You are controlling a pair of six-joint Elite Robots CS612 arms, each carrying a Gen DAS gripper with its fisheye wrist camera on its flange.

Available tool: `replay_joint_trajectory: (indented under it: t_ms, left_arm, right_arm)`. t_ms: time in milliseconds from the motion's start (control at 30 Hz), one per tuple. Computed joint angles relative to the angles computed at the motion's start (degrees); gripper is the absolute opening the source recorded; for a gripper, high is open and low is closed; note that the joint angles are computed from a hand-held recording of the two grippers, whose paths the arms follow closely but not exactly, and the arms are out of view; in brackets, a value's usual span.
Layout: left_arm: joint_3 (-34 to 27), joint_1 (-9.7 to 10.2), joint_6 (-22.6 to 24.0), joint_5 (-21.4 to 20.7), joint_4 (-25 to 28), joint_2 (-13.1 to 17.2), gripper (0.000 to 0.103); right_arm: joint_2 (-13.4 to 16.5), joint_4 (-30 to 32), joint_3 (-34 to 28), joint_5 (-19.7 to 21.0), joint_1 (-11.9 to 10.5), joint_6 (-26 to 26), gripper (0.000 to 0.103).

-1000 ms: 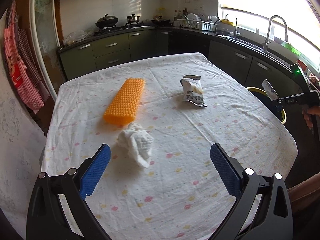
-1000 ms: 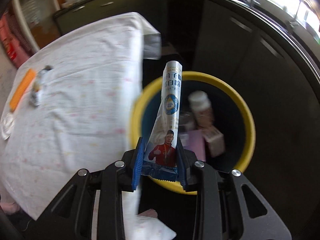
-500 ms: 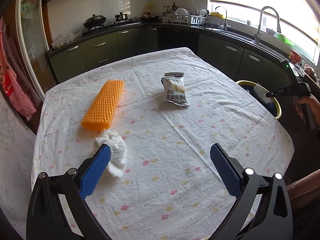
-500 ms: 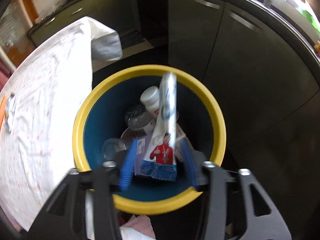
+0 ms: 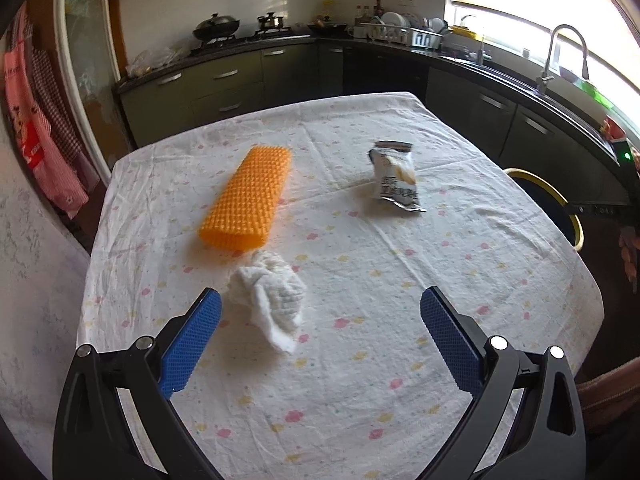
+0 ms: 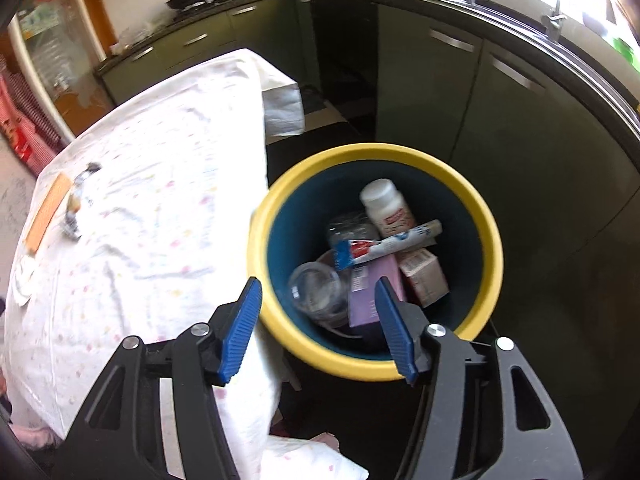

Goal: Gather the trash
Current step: 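Withdraw the open right gripper from above the bin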

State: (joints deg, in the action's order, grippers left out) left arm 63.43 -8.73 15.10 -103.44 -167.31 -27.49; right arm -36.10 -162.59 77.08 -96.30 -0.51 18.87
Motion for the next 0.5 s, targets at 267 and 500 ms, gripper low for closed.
replay_joint_trajectory:
  t_ms: [267, 500]
  left_arm:
    - [-5.1, 0.04, -3.0, 4.1, 4.1, 3.0, 0.098]
    - [-7.1, -0.04, -3.9, 6.0, 7.2, 4.1, 0.081]
  right_arm:
    - [0.6, 0.6, -1.5, 1.0, 0.7, -2.1, 0.060]
    - [1.2, 1.4, -2.4, 2.0, 0.8, -2.7, 0.060]
